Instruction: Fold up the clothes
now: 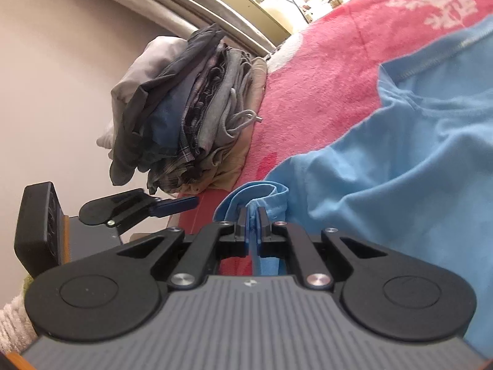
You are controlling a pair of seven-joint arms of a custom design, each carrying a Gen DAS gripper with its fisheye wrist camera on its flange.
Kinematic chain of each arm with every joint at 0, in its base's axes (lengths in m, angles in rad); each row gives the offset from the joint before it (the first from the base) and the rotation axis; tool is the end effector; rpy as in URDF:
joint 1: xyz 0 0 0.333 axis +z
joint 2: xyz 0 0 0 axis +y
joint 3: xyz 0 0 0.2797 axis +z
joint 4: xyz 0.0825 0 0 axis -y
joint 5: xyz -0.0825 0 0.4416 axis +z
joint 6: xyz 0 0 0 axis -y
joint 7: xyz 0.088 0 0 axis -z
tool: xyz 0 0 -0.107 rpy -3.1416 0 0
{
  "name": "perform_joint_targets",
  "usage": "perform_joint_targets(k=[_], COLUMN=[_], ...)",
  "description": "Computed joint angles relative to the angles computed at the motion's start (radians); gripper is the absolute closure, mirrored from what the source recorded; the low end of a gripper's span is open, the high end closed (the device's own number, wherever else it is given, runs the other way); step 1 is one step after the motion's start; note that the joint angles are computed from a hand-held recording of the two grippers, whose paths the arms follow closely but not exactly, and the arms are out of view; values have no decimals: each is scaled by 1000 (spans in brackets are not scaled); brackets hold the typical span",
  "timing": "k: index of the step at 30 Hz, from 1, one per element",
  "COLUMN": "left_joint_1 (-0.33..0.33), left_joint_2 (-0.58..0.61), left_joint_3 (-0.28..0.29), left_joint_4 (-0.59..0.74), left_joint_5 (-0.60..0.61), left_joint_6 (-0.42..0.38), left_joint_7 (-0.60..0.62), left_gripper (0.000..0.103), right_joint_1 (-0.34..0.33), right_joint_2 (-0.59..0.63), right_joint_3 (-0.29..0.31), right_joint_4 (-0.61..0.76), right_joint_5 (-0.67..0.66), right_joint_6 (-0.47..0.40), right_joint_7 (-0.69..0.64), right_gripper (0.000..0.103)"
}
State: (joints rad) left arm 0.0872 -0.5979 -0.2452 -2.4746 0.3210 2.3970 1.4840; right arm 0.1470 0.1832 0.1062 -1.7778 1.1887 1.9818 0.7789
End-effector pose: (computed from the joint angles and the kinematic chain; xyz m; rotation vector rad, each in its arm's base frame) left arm 0.4830 -0.0773 0.4995 -1.5436 1.9833 -0.1605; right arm 0.6416 0.2231 0.4345 -1.8175 1.0473 0.6205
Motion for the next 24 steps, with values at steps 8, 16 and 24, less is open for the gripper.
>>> perform_joint_targets(k=[8, 16, 24], left_joint_1=[16, 20, 39], left_joint_2=[77, 54, -3], left_joint_3=[13, 43, 44], left_joint_4=[52, 28, -29], left_joint_5=[30, -9, -17], left_joint_6=[-9, 28, 113], left_joint_7=[-3, 25, 71], left_gripper=[90, 99, 100], right_joint_1=[15, 43, 118], right_joint_2=[-38, -97, -136], right_joint_3=[-6, -11, -3], right_joint_4=[-31, -72, -134], right_joint_5=[-81, -116, -285], right_joint_6=[74, 91, 301], right_joint_7=[-25, -165, -187], right_gripper=[93, 39, 87])
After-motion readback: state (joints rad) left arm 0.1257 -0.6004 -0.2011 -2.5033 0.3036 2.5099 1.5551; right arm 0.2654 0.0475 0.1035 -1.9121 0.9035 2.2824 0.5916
